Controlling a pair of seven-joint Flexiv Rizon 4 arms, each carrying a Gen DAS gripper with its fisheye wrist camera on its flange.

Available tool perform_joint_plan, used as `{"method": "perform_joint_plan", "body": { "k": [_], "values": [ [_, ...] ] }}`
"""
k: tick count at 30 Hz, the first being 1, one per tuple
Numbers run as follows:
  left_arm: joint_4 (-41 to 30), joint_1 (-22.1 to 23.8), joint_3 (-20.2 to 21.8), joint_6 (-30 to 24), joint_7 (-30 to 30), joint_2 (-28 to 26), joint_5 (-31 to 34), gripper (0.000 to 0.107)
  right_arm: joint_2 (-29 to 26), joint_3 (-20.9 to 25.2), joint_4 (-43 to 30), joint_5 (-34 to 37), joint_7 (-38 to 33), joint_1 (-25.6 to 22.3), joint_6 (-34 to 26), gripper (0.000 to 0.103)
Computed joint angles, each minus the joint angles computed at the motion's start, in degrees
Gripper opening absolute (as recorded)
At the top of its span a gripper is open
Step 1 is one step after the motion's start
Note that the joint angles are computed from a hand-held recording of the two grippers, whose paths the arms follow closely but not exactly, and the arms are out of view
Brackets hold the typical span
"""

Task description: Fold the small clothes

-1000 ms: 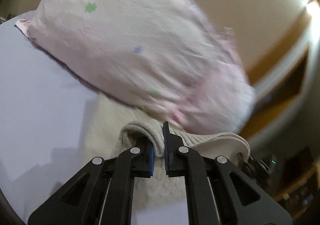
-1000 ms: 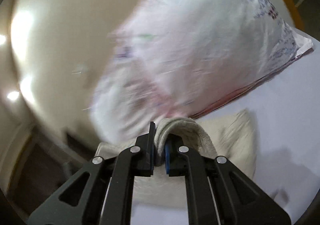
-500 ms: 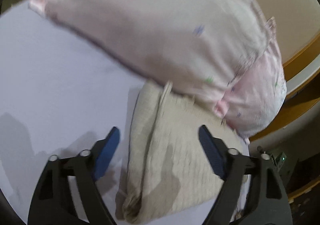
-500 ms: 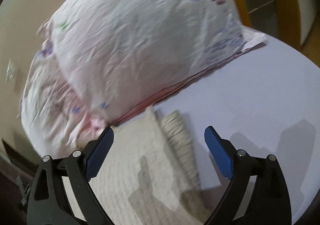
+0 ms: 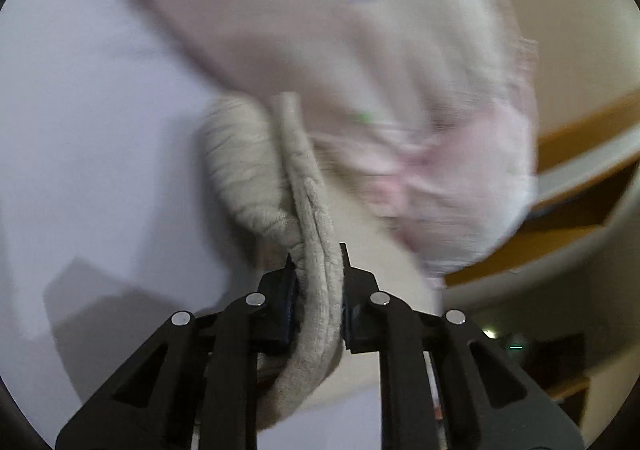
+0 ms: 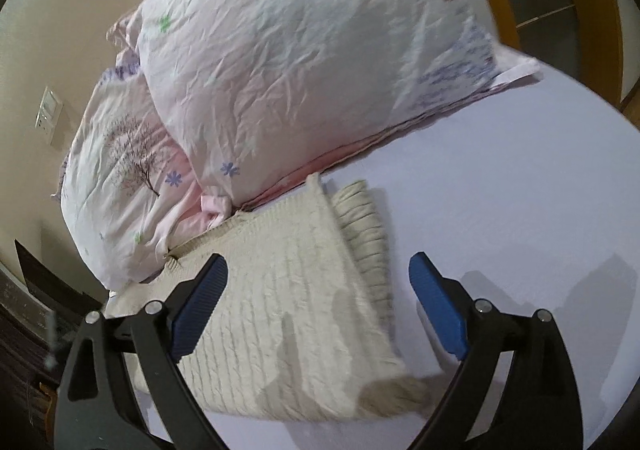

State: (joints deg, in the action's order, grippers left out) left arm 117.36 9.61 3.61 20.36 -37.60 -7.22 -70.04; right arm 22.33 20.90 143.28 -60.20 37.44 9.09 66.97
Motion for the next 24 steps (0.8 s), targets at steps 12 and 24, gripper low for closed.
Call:
{"method": "perform_joint_plan", "body": {
  "k": [12, 24],
  "values": [
    [-2.3, -12.9, -9.4, -24.9, -7.1, -5.4, -13.2, 0.023, 11.3, 2.9, 3.1, 15.3, -7.9, 4.3, -13.8, 0.092],
    [-2.2, -8.7, -2.5, -1.8, 0.2, -0.2, 7.2, 0.073, -6.1, -18.4, 3.8, 37.3, -33.5, 17.7, 19.9, 0.098]
  ]
}}
